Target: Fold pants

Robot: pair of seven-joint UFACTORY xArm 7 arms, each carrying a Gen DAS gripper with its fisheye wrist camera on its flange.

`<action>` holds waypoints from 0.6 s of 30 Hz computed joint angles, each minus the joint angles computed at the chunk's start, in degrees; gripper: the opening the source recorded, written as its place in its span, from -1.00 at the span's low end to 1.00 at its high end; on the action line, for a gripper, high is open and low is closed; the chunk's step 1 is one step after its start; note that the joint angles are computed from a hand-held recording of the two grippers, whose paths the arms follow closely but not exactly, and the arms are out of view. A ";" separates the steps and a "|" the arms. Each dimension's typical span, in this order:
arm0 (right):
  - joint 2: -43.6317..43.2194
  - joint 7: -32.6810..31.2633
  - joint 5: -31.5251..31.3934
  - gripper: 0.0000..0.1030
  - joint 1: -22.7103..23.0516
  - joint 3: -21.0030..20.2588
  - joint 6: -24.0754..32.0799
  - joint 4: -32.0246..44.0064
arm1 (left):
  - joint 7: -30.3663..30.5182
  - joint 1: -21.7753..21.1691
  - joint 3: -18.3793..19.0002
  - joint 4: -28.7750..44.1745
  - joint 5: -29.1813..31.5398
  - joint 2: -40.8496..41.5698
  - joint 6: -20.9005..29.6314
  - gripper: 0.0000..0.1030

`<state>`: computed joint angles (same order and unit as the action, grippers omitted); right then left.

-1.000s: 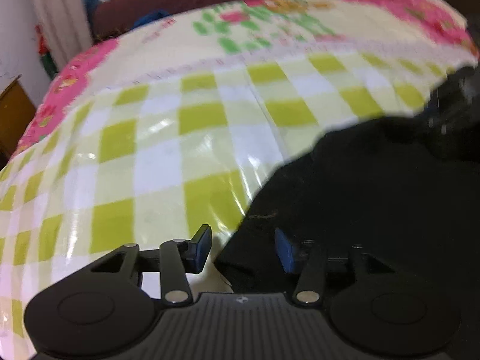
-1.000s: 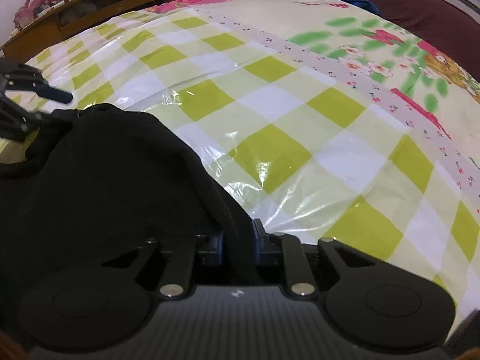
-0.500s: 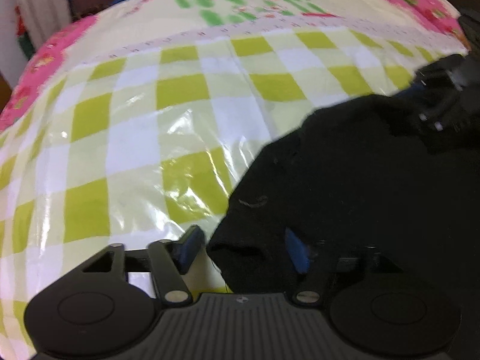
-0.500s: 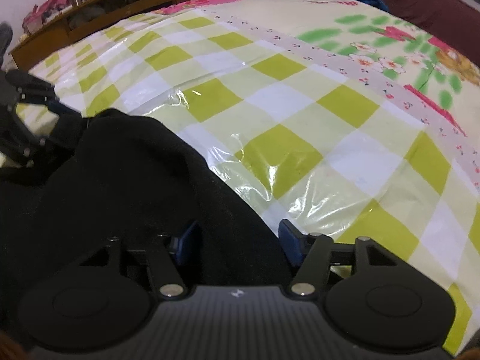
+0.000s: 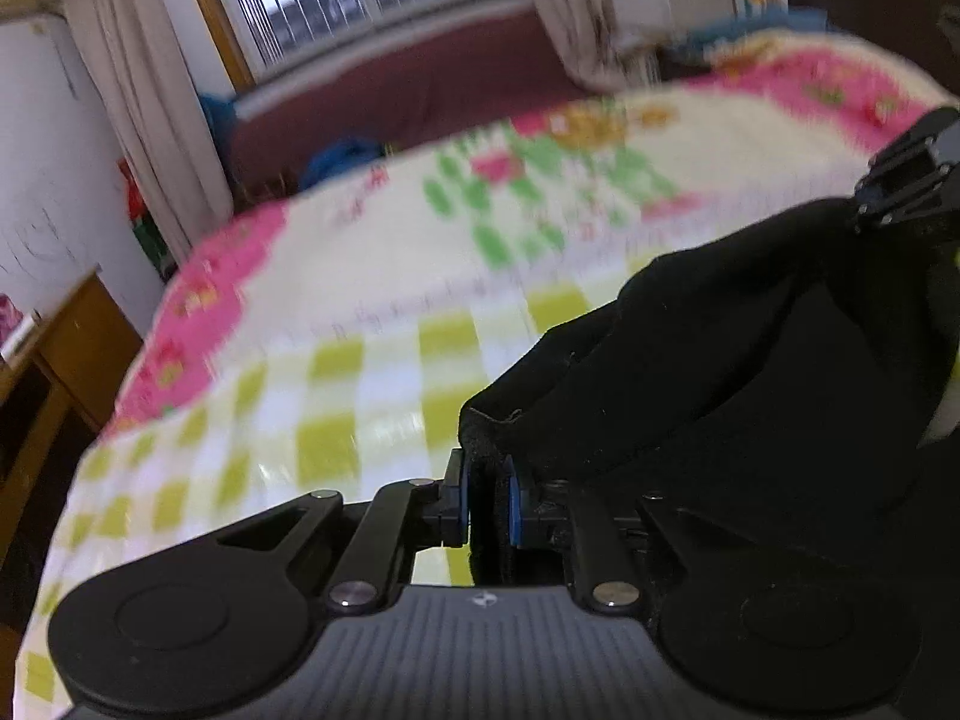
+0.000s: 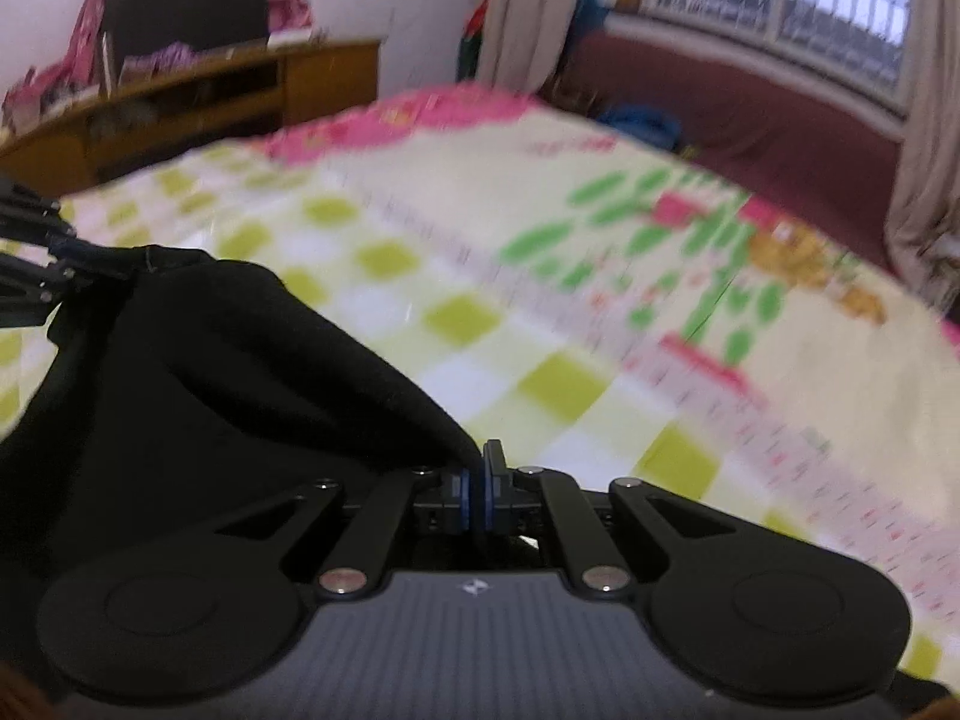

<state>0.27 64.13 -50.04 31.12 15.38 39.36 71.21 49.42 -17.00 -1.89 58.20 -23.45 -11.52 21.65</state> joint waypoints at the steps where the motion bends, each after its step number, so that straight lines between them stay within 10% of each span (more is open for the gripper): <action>1: -1.23 0.89 -1.91 -0.92 0.69 0.66 1.78 0.08 | 0.80 -0.35 0.21 -0.28 -0.79 -1.15 -0.34 -0.42; 9: -10.65 6.79 -2.02 -0.92 5.27 10.17 9.63 -7.28 | 6.13 -6.76 5.61 -19.56 0.58 -23.46 -5.42 -0.43; 18: 2.55 17.56 4.98 -0.87 14.54 14.63 8.88 -6.34 | -4.31 2.82 3.54 -44.71 10.60 -47.99 2.63 -0.43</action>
